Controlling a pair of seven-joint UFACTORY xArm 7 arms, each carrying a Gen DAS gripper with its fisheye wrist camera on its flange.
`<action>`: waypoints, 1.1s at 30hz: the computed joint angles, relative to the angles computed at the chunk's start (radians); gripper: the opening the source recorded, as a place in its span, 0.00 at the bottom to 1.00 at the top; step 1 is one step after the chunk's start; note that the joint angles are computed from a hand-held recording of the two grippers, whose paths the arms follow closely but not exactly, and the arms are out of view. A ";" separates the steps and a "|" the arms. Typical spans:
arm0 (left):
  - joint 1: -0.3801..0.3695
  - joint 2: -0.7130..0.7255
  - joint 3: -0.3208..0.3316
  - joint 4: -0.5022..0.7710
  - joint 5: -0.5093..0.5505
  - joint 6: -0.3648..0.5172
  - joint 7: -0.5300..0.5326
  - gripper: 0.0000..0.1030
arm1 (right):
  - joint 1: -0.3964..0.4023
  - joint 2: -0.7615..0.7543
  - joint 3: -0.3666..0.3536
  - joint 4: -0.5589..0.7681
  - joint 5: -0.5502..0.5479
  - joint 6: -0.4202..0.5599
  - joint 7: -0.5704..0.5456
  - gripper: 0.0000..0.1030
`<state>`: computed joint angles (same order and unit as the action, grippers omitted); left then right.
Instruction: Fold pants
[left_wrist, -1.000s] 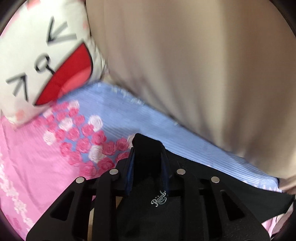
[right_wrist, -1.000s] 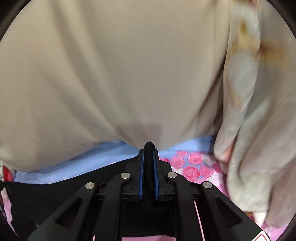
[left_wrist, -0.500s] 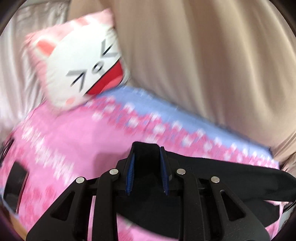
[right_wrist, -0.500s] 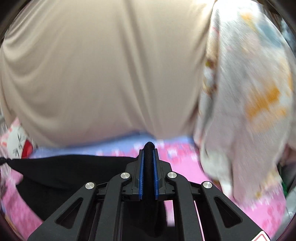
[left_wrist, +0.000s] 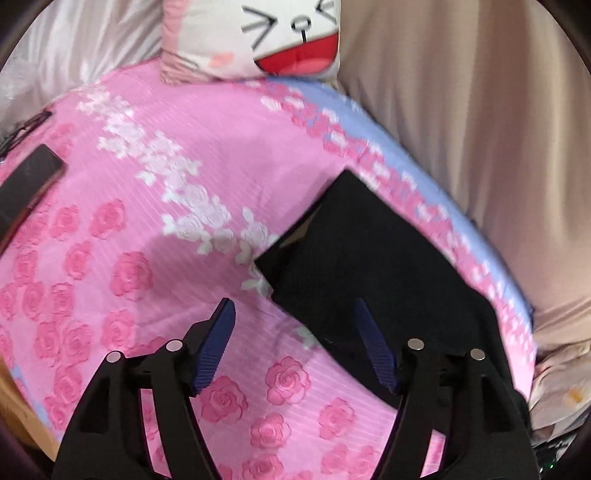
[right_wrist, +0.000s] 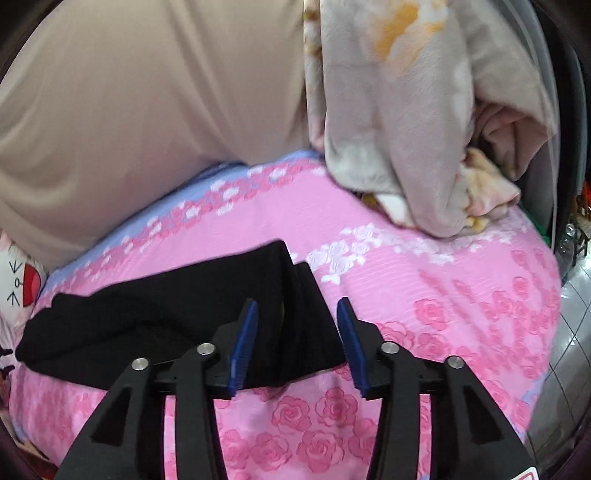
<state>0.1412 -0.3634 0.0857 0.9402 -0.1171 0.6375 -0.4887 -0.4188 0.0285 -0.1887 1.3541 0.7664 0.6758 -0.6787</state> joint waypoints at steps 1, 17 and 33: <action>-0.004 -0.022 0.002 -0.007 -0.012 -0.012 0.000 0.71 | 0.003 -0.031 0.004 -0.018 0.014 -0.009 -0.007 0.51; -0.089 0.155 0.030 0.176 -0.336 -0.033 0.212 0.17 | 0.212 -0.056 0.065 -0.015 0.080 0.139 0.018 0.66; -0.038 0.175 0.020 0.127 -0.273 0.054 0.138 0.20 | 0.235 0.352 0.196 0.558 -0.313 0.320 0.180 0.70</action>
